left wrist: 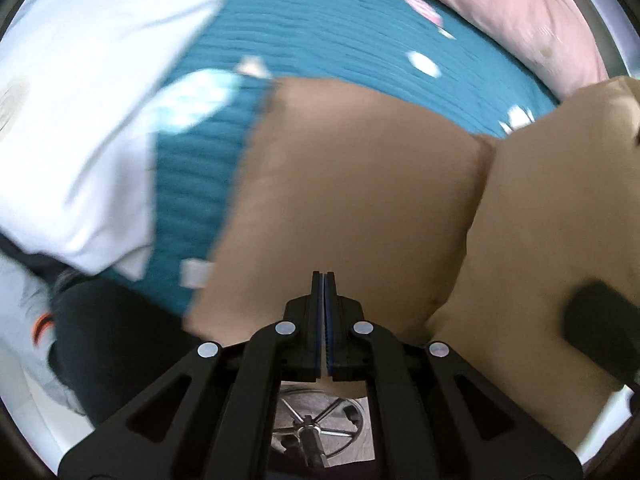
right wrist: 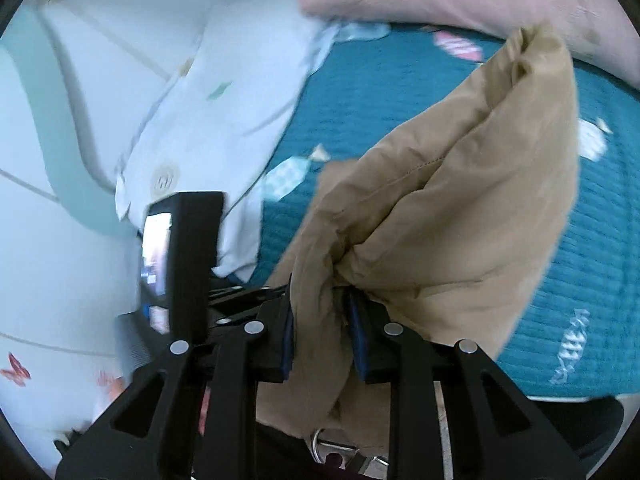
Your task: Fold large clothes
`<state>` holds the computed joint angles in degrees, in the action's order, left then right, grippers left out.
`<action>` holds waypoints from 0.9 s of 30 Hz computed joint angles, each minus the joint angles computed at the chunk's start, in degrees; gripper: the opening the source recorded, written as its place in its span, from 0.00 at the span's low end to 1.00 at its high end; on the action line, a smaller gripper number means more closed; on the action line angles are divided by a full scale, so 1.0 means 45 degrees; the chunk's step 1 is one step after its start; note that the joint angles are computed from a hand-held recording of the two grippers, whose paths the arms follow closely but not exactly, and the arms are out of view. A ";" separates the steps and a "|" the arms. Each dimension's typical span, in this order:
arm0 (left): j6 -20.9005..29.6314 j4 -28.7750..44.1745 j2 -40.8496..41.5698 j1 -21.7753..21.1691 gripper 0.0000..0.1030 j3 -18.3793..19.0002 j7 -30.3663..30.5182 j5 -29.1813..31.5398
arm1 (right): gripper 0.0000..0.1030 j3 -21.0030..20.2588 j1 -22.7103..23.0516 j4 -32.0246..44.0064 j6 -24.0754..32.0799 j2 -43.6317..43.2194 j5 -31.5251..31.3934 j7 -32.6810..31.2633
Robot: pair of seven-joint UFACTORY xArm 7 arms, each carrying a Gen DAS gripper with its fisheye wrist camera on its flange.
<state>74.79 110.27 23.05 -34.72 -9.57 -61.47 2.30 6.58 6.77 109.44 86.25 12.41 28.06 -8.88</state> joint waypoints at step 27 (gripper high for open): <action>-0.1760 -0.4552 -0.3831 0.1548 0.03 -0.0873 -0.0626 -0.0591 | 0.14 0.0157 0.0827 -0.0185 -0.1786 -0.0038 -0.0316 0.0778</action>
